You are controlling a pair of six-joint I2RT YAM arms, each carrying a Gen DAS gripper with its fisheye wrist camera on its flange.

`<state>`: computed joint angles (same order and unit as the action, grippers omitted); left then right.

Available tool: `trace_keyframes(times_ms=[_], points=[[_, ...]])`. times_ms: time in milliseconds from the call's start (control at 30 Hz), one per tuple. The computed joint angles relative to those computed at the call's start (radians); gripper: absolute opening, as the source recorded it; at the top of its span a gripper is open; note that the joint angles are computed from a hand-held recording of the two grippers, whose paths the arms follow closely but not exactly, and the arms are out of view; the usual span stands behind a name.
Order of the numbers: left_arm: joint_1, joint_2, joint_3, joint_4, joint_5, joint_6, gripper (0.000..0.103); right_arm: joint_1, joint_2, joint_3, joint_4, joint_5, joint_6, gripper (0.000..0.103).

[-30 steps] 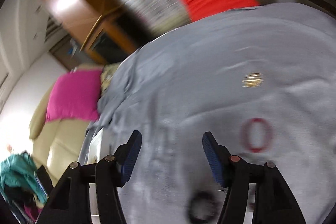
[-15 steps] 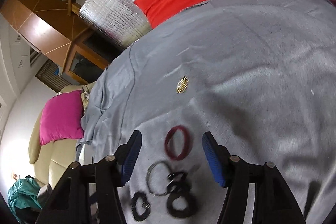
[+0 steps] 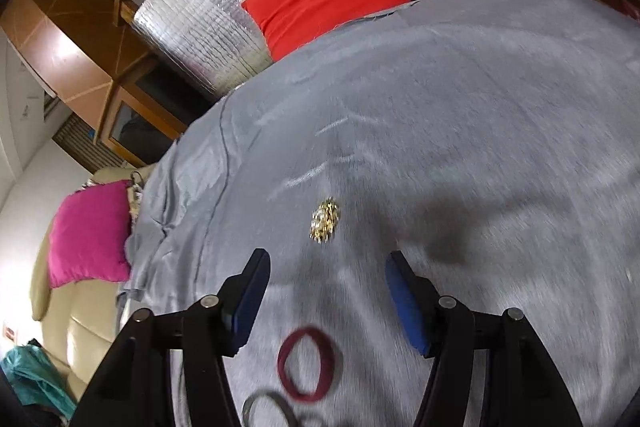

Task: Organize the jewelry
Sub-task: 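Grasp the black scrunchie with the left tool while the right tool grasps the gold brooch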

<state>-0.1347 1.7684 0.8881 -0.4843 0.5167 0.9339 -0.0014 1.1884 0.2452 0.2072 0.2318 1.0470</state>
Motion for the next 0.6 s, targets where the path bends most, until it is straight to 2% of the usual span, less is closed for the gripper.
trace_keyframes(times_ms=[133,233,367,567,600], points=[[-0.008,0.008,-0.002,0.02,0.004,-0.016,0.065,-0.054,0.16,0.067,0.073,-0.041,-0.057,0.064],[-0.001,0.007,0.002,0.01,0.018,-0.012,0.064,-0.073,0.23,0.121,0.082,-0.052,-0.089,0.064],[0.002,0.01,0.016,0.01,0.033,0.004,0.041,-0.07,0.307,0.207,0.034,-0.028,-0.122,0.064],[0.005,0.035,0.039,0.002,0.049,0.017,0.019,-0.029,0.43,0.348,-0.115,0.068,-0.167,0.064],[0.007,0.039,0.043,-0.004,0.052,0.018,0.019,-0.018,0.444,0.367,-0.138,0.092,-0.175,0.064]])
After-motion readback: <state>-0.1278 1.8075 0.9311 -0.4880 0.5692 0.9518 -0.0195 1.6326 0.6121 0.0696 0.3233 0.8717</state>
